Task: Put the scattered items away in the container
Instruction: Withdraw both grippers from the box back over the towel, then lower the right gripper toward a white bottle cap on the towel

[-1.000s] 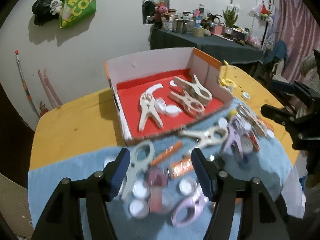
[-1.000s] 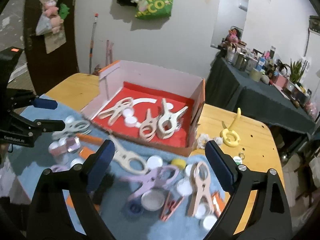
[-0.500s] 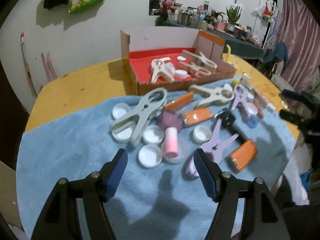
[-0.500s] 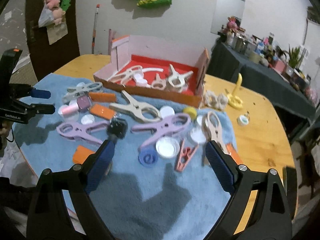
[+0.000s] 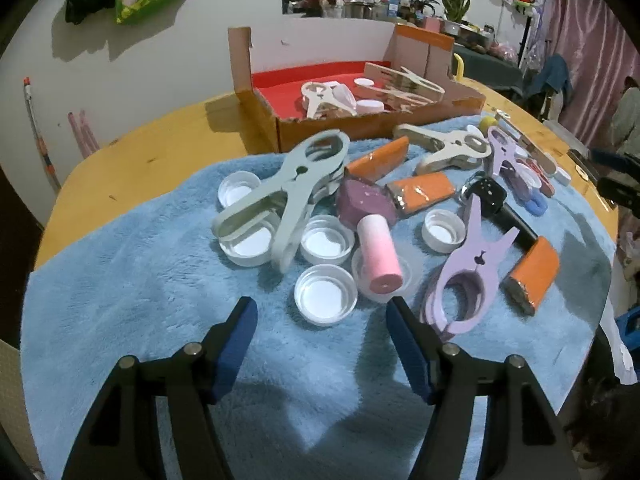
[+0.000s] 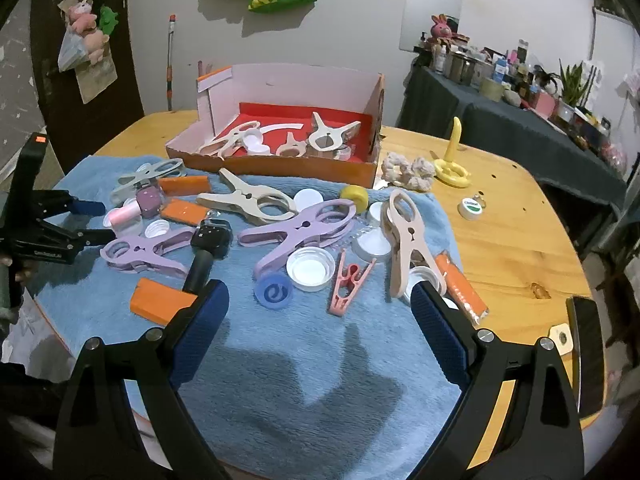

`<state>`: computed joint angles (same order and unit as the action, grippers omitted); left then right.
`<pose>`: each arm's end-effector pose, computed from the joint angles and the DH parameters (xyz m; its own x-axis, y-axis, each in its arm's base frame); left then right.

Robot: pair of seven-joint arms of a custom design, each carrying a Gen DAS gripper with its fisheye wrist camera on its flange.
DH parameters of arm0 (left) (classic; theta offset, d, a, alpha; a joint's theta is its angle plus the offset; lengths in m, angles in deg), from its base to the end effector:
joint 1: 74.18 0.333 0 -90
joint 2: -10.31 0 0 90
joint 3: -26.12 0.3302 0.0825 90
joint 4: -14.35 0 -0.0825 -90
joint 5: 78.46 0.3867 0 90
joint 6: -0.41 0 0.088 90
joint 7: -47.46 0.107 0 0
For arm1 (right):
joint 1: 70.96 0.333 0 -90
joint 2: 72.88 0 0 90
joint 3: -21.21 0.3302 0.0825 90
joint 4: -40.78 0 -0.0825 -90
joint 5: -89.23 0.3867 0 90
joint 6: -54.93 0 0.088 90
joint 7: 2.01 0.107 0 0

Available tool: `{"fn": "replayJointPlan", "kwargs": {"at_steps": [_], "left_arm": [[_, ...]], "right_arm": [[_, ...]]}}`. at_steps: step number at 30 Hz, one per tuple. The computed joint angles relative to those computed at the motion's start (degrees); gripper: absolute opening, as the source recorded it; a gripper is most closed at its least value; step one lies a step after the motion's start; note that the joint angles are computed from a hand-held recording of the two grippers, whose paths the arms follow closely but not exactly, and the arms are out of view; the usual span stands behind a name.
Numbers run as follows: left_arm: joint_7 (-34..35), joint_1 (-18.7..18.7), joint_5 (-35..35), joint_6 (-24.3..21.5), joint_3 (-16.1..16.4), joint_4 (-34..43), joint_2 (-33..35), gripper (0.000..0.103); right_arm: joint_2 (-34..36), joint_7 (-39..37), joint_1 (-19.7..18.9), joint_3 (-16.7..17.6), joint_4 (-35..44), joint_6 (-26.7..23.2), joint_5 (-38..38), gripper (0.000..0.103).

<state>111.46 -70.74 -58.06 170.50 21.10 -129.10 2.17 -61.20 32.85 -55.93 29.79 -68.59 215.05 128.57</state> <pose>0.4950 -0.0380 0.4134 0.0915 -0.9958 -0.0017 -0.8099 -0.0735 -0.5819 0.6112 0.2282 0.4748 0.7010 -0.7125 0.0296 -0.4859 -0.5076 -0.7115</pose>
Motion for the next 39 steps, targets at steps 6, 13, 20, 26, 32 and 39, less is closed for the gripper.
{"fn": "replayJointPlan", "kwargs": {"at_steps": [6,13,20,26,32,39], "left_arm": [[2.52,-0.32,-0.18,1.99,0.56,0.09,1.11,0.07],[9.23,-1.74,-4.25,3.56,1.68,0.19,1.84,0.07],[18.07,-3.9,-12.85,4.59,3.04,0.08,2.33,0.07],[24.03,-5.27,-18.33,5.26,3.82,-0.01,2.57,0.069],[27.74,-5.84,-21.95,5.46,3.93,0.04,2.7,0.069],[31.68,-6.81,-26.15,5.76,4.24,-0.03,2.7,0.064]], "right_arm": [[1.64,2.34,0.24,-0.79,1.64,-0.22,-2.19,0.093],[6.77,10.56,0.68,-3.57,6.03,0.95,-10.9,0.093],[11.05,17.49,-0.32,-4.89,9.99,0.0,-18.66,0.092],[11.6,16.34,-2.83,-2.61,10.45,-1.61,-17.28,0.078],[12.59,17.46,-2.53,-3.02,11.21,-3.03,-18.01,0.072],[12.89,17.01,-3.57,-2.17,11.83,-4.03,-15.46,0.057]]}}
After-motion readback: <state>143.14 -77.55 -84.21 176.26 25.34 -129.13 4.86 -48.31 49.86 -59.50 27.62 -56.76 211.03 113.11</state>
